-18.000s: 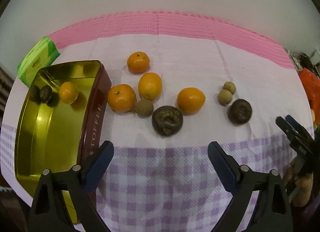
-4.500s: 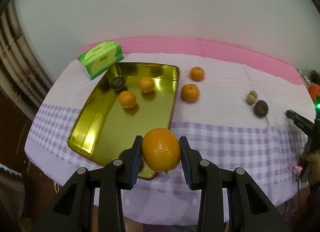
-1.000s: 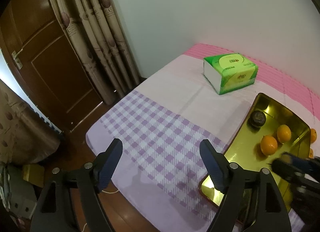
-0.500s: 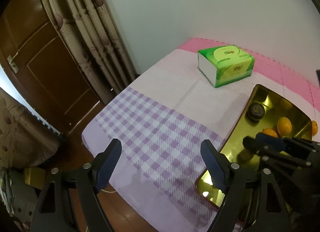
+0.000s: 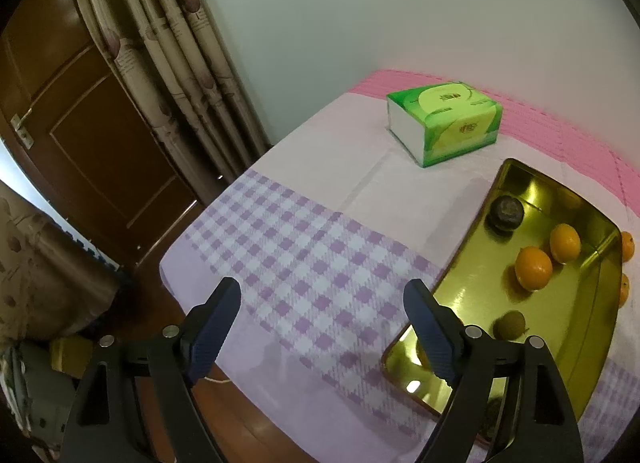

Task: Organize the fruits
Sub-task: 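Grasp an orange with the right gripper while the left gripper grasps a dark brown fruit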

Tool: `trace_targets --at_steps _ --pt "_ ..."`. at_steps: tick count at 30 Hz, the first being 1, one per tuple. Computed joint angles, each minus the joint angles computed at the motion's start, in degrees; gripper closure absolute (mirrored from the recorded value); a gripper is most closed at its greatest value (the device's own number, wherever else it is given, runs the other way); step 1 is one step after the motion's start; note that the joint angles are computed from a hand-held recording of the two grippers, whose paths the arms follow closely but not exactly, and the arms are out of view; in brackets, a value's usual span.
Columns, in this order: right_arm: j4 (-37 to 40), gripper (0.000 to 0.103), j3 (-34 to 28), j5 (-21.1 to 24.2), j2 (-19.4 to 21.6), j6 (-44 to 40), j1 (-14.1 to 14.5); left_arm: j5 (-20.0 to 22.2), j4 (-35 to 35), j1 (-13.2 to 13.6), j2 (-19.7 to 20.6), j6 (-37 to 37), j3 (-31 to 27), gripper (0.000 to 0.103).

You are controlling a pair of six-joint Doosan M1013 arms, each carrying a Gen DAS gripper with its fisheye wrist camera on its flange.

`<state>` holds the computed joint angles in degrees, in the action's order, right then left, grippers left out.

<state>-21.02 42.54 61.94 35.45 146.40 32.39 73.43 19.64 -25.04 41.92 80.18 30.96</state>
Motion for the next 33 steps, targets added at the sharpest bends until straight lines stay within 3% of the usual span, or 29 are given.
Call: trace_targets --at_steps 3,9,14,17,20,23,26,28,30,33 --pt "1.1 0.057 2.3 5.2 -1.1 -3.0 -1.0 -0.3 0.1 -0.3 -0.3 0.7 0.5 0.019" --pt "2.1 0.054 0.4 9.1 1.2 -9.1 -1.7 -0.7 1.5 -1.0 -0.3 1.9 1.2 0.015" --pt "2.6 0.052 -3.3 8.7 4.0 -12.4 -1.9 -1.0 2.0 -1.1 -0.3 1.9 1.4 0.014" --pt "3.9 0.065 -5.0 10.1 5.4 -14.2 -2.3 -0.6 2.1 -1.2 -0.1 2.4 1.2 0.014" --pt "4.1 0.066 -3.3 9.3 4.5 -13.4 -1.9 -1.9 3.3 -1.6 -0.9 2.4 2.9 0.014" --pt "0.9 0.066 0.8 8.3 1.8 -11.0 -0.6 -3.3 4.3 -2.2 -1.8 3.2 4.6 0.014" --pt "-4.9 0.066 10.2 4.8 -5.0 -2.5 1.1 -6.1 2.7 -2.7 -3.6 5.5 7.3 0.014" --pt "-10.7 0.066 16.2 5.6 -9.6 4.6 2.4 -8.5 -0.1 -3.0 -5.2 8.3 9.0 0.014" --pt "-15.7 0.066 20.9 9.1 -13.2 10.9 3.2 -7.7 -7.0 -3.3 -6.3 15.7 9.0 0.014" --pt "-18.6 0.065 28.0 19.1 -18.0 16.9 3.1 -2.7 -22.5 -3.3 -7.1 25.1 8.1 0.013"
